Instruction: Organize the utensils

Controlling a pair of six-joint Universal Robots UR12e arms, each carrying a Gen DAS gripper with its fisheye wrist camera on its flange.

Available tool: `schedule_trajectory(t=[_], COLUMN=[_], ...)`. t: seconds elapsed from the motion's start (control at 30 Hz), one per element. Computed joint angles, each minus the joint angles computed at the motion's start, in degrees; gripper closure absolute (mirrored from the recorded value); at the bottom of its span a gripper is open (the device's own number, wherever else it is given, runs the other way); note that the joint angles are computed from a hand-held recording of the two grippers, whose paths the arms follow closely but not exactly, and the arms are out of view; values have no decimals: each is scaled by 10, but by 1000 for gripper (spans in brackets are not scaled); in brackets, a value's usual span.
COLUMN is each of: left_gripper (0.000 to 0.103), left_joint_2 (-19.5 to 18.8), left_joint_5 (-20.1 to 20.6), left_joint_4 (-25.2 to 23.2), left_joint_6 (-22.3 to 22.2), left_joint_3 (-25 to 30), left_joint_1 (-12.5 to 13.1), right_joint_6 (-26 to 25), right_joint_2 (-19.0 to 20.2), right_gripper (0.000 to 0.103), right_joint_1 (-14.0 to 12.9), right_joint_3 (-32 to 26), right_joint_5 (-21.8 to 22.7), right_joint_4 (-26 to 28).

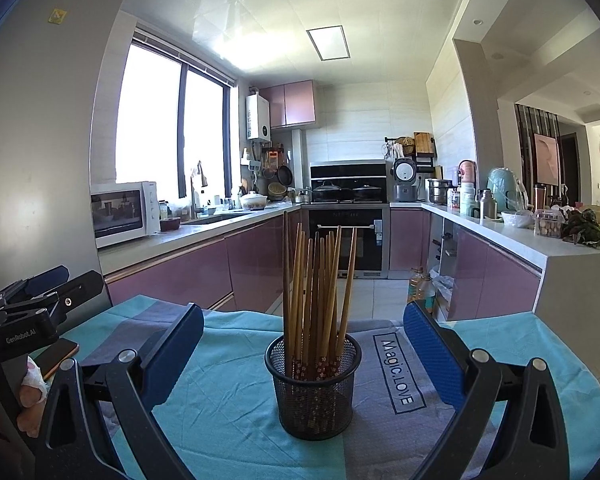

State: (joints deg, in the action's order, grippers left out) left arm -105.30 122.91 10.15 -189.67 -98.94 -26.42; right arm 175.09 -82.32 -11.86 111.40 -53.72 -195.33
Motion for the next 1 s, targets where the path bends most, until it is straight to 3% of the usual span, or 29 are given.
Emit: schedule_trajectory(t=[1.0], left_gripper=[5], left_joint_2=[3], left_joint_5=[7], left_joint_4=[1], left_joint_6=[1], left_joint_3=[-1], left_joint_1=[-1], right_joint_6=[2], right_joint_2=[0], right_gripper=[6], right_joint_1=[4], right_joint_3=[-2], right_joint_5=[-4], right_joint_4=[-3])
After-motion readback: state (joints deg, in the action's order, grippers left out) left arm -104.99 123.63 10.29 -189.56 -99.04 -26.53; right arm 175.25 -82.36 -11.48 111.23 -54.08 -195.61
